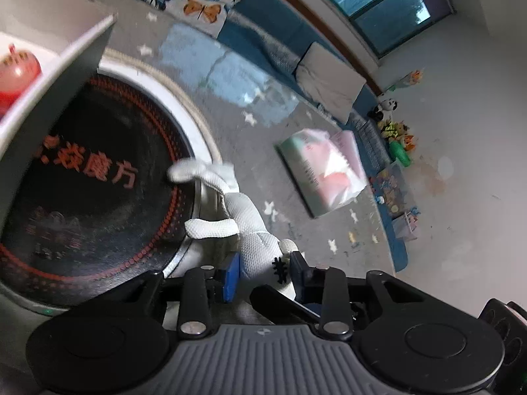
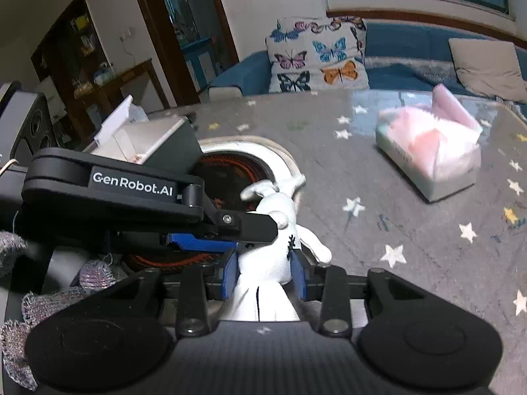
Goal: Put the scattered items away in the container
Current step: 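Carry the white bunny into the white box and release it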
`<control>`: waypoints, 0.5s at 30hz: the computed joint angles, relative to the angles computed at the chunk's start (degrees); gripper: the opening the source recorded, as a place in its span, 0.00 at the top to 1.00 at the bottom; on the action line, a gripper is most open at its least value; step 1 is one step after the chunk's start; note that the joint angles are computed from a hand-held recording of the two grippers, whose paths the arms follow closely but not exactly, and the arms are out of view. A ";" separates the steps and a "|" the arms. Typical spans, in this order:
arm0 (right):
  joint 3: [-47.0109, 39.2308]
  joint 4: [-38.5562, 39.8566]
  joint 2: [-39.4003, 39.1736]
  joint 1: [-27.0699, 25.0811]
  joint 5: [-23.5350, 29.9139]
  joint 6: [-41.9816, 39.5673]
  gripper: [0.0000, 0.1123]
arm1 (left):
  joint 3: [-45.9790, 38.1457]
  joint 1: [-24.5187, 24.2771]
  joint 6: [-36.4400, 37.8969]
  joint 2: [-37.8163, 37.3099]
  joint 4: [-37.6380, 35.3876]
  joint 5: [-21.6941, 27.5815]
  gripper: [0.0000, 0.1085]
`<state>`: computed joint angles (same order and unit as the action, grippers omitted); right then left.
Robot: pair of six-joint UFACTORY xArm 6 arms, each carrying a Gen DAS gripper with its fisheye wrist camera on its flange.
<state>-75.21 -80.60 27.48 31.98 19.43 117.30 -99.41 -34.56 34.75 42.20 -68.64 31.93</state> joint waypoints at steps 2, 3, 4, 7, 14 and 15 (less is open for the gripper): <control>-0.62 -0.48 -0.61 1.16 1.56 0.59 0.70 | 2.84 0.24 3.69 -2.82 -2.50 -1.16 0.67; -1.00 -1.22 -1.05 1.83 2.32 1.31 0.70 | 4.32 0.43 5.56 -4.36 -3.96 -1.88 0.67; -1.58 -1.98 -1.34 2.52 3.12 1.91 0.70 | 5.44 0.69 7.16 -5.65 -5.23 -2.31 0.68; -4.57 -3.28 -1.24 5.00 6.47 1.72 0.70 | 9.09 1.72 13.16 -10.08 -9.98 -3.74 0.68; -19.93 -2.24 6.12 8.57 10.17 -4.06 0.70 | 13.91 6.32 23.76 -17.47 -15.65 -5.98 0.67; -22.51 -1.60 7.70 8.78 10.23 -5.20 0.70 | 14.04 7.21 24.29 -17.81 -15.69 -5.88 0.67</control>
<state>-97.72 -82.20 35.19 40.76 29.66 112.10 -85.37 -27.35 59.05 24.39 -84.33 26.05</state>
